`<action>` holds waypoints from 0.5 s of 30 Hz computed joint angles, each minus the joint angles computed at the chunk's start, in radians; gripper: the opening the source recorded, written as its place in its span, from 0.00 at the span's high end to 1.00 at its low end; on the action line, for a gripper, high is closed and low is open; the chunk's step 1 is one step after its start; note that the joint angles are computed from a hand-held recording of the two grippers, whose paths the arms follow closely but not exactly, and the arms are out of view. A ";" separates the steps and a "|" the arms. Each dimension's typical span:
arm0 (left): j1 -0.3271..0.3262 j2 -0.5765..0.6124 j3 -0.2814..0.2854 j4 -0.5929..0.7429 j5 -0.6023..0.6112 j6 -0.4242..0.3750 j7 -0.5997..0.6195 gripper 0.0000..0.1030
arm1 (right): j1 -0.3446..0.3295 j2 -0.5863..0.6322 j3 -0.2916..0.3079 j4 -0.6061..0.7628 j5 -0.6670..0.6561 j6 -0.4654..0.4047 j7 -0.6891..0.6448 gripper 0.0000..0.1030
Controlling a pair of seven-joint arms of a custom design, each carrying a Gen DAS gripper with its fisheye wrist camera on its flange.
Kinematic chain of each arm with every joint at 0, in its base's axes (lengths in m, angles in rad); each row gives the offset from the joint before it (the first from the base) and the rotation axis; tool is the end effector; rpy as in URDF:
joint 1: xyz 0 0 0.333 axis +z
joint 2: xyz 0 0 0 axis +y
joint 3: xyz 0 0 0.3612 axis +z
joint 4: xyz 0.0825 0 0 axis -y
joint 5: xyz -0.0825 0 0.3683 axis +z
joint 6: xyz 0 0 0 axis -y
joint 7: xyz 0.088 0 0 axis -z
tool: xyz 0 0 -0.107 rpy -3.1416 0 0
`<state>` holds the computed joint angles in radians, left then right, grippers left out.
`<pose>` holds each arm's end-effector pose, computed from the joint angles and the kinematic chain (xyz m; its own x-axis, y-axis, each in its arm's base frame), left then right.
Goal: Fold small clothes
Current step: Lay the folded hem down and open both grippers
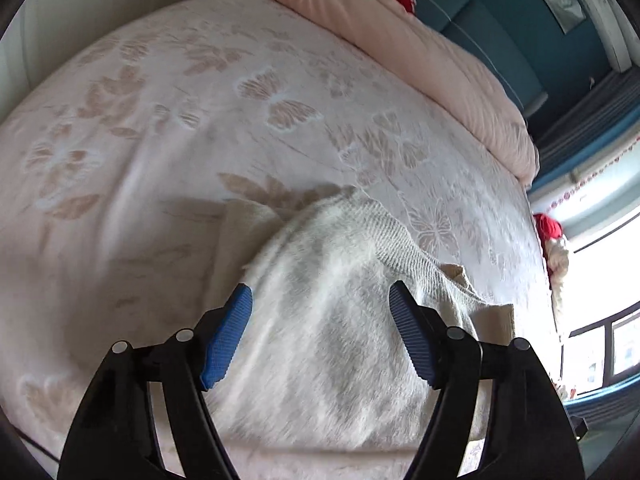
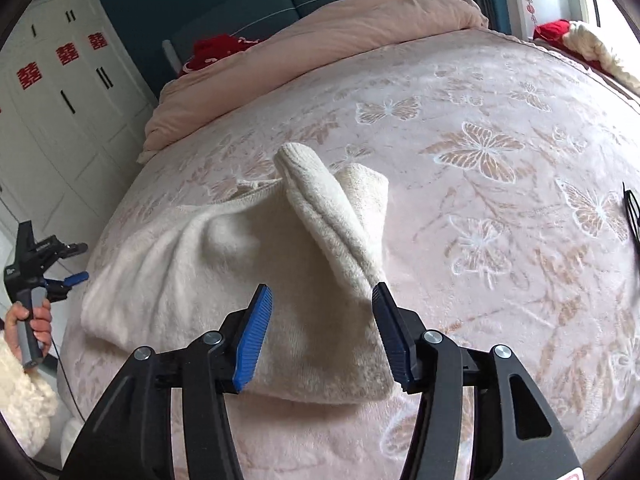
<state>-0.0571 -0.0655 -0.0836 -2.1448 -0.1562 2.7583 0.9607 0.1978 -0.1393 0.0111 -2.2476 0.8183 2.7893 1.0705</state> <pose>0.5513 -0.0727 0.5630 0.3978 -0.7930 0.4614 -0.6797 -0.5925 -0.4324 0.5141 0.0752 0.5444 0.1649 -0.9146 -0.3692 -0.7682 0.1156 -0.6297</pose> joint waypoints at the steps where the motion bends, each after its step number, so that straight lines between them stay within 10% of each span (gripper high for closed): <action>1: 0.001 0.041 -0.002 0.047 0.020 -0.035 -0.002 0.33 | -0.002 0.023 0.000 0.024 -0.002 0.001 0.011 0.47; 5: 0.038 0.163 -0.036 0.162 0.024 -0.144 0.052 0.50 | -0.010 0.116 0.019 0.112 -0.152 0.012 0.090 0.40; 7: 0.061 0.172 -0.056 0.164 -0.011 -0.167 0.088 0.94 | -0.008 0.170 0.020 0.160 -0.271 -0.008 0.162 0.43; 8: 0.070 0.155 -0.063 0.140 -0.034 -0.143 0.103 0.95 | -0.006 0.192 0.019 0.187 -0.294 -0.034 0.161 0.53; 9: 0.075 0.130 -0.067 0.110 -0.057 -0.108 0.116 0.97 | -0.005 0.207 0.019 0.214 -0.296 -0.062 0.146 0.88; 15: 0.093 -0.104 -0.039 -0.070 0.106 0.037 -0.072 1.00 | -0.006 0.186 0.033 0.303 -0.075 -0.023 -0.041 0.91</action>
<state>0.0361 -0.1699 -0.1225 -2.2152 -0.0505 2.7956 0.8885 0.1915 0.0465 0.0442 -1.9448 0.7437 2.7665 1.0290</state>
